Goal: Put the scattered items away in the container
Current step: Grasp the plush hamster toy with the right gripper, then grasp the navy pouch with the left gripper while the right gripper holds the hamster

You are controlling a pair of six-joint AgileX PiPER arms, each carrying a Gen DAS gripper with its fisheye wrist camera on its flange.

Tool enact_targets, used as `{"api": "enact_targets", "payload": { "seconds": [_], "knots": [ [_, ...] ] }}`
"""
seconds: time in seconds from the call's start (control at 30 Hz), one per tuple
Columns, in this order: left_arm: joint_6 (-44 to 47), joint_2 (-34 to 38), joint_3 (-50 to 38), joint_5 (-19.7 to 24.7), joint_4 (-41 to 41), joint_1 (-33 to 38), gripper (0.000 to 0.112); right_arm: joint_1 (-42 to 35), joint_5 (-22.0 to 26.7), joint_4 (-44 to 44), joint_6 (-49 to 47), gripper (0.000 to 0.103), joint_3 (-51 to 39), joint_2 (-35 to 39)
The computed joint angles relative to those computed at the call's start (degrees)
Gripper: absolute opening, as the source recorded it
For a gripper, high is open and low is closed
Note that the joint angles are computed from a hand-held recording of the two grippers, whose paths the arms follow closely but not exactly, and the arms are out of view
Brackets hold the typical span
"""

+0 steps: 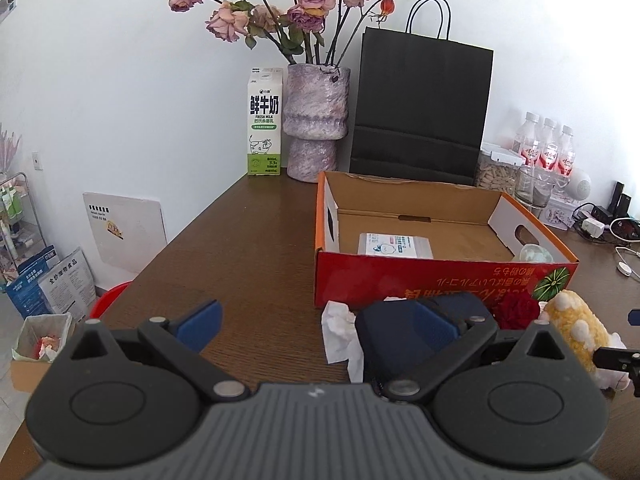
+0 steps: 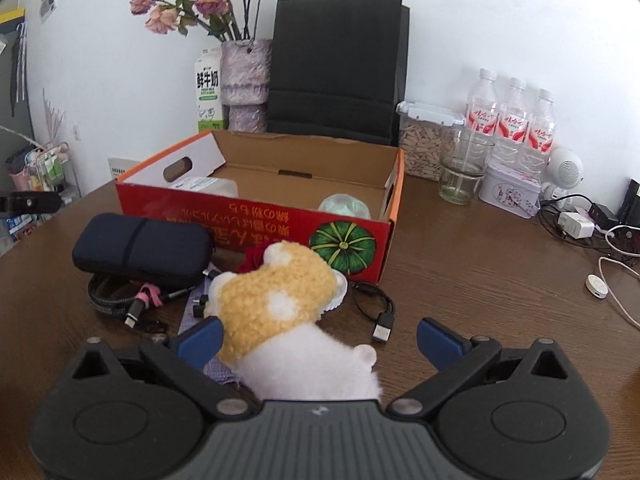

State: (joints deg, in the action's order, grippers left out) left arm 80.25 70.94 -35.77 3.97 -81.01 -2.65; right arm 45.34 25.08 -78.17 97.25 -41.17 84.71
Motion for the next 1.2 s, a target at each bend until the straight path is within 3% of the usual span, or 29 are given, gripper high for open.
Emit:
{"api": "enact_targets", "payload": {
  "seconds": [0.2, 0.3, 0.37, 0.43, 0.47, 0.53, 0.63, 0.73, 0.8, 1.0, 1.2],
  "knots": [
    [-13.17, -0.55, 0.66, 0.26, 13.78, 1.35, 0.103, -4.77, -8.96, -2.09, -6.10, 0.103, -2.86, 5.06],
    [-19.03, -0.42, 0.74, 0.10, 19.99, 1.51, 0.103, -5.41, -10.45, 1.02, -10.89, 0.101, -4.31, 6.58],
    [-22.89, 0.13, 0.37, 0.31, 23.89, 1.56, 0.103, -5.72, -11.62, 2.88, -12.69, 0.091, -4.75, 7.18],
    [-25.42, 0.72, 0.07, 0.32, 26.29, 1.33, 0.103, -6.18, -13.00, 3.25, -12.54, 0.072, -4.75, 7.57],
    [-26.28, 0.97, -0.08, 0.42, 27.13, 1.21, 0.103, -6.04, -13.00, 1.01, -9.89, 0.072, -4.42, 7.51],
    [-27.25, 1.52, -0.41, 0.57, 28.23, 0.79, 0.103, -5.72, -12.83, -2.64, -5.41, 0.070, -3.72, 7.09],
    [-35.29, 2.86, -1.49, 0.05, 36.83, -0.85, 0.103, -5.39, -12.63, -8.29, 1.26, 0.066, -2.26, 5.60],
    [-27.41, 4.88, -3.47, 1.09, 31.17, -2.00, 0.103, -4.55, -10.99, -14.90, 9.98, 0.064, -0.63, 3.84],
    [-24.61, 6.98, -5.76, 3.23, 31.53, -2.69, 0.103, -3.63, -8.45, -14.07, 11.29, 0.064, -0.29, 3.10],
    [-30.79, 14.09, -12.88, 6.24, 47.02, -6.87, 0.103, -1.18, -2.85, -10.21, 11.86, 0.063, 0.36, 0.52],
    [-22.80, 17.22, -15.88, 8.30, 44.77, -9.36, 0.103, 0.10, 0.49, -4.68, 8.24, 0.063, -1.27, 1.05]
  ]
}}
